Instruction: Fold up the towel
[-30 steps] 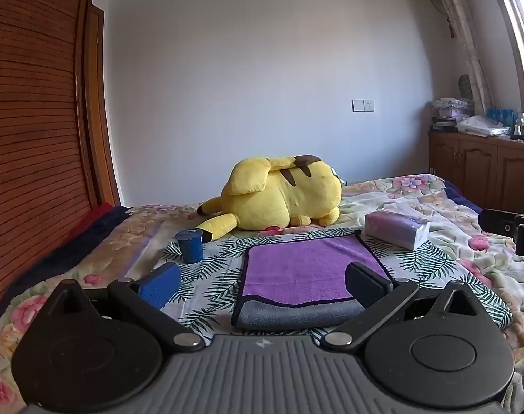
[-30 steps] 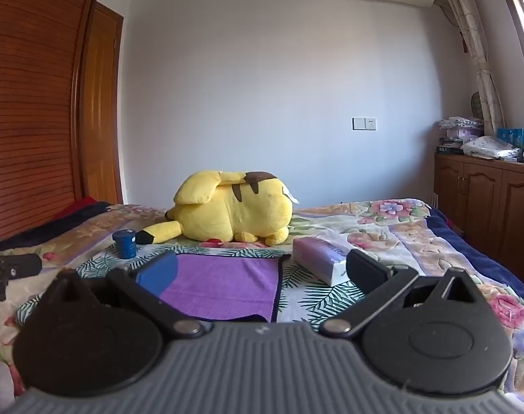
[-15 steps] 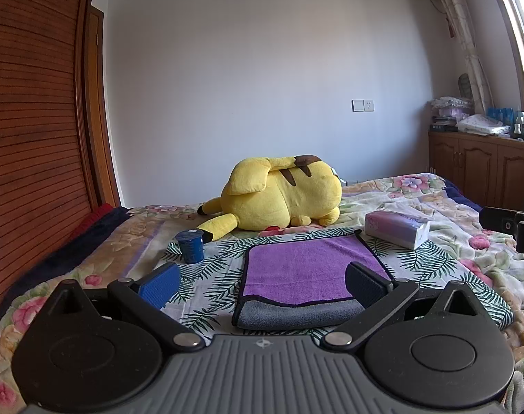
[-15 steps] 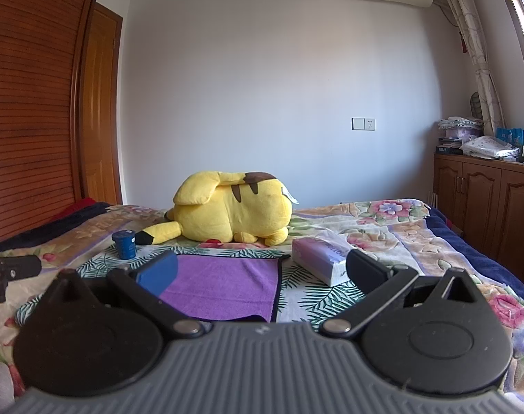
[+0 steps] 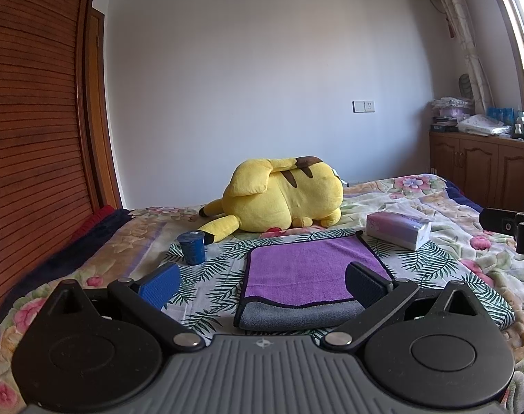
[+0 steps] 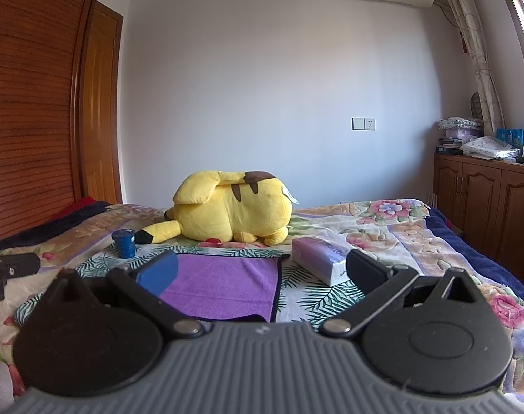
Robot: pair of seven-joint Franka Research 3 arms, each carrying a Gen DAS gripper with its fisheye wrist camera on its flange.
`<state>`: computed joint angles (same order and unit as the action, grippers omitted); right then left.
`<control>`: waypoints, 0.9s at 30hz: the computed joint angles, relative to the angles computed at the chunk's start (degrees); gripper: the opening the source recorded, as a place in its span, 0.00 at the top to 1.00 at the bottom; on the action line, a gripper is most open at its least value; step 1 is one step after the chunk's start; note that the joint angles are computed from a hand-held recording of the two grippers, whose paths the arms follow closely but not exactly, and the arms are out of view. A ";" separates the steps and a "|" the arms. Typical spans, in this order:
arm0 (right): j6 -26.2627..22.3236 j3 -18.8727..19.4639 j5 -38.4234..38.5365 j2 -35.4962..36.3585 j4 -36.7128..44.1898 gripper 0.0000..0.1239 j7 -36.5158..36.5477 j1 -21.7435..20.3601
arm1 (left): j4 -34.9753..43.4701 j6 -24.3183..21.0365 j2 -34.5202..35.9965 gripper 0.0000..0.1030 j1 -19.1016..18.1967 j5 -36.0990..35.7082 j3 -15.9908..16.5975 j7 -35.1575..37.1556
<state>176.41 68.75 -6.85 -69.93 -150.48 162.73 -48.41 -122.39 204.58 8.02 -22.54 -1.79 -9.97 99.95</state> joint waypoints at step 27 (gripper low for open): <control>-0.37 -0.37 -0.46 0.12 0.14 0.17 0.02 0.26 | 0.03 -0.43 -0.43 0.00 1.09 2.06 -0.19 -1.50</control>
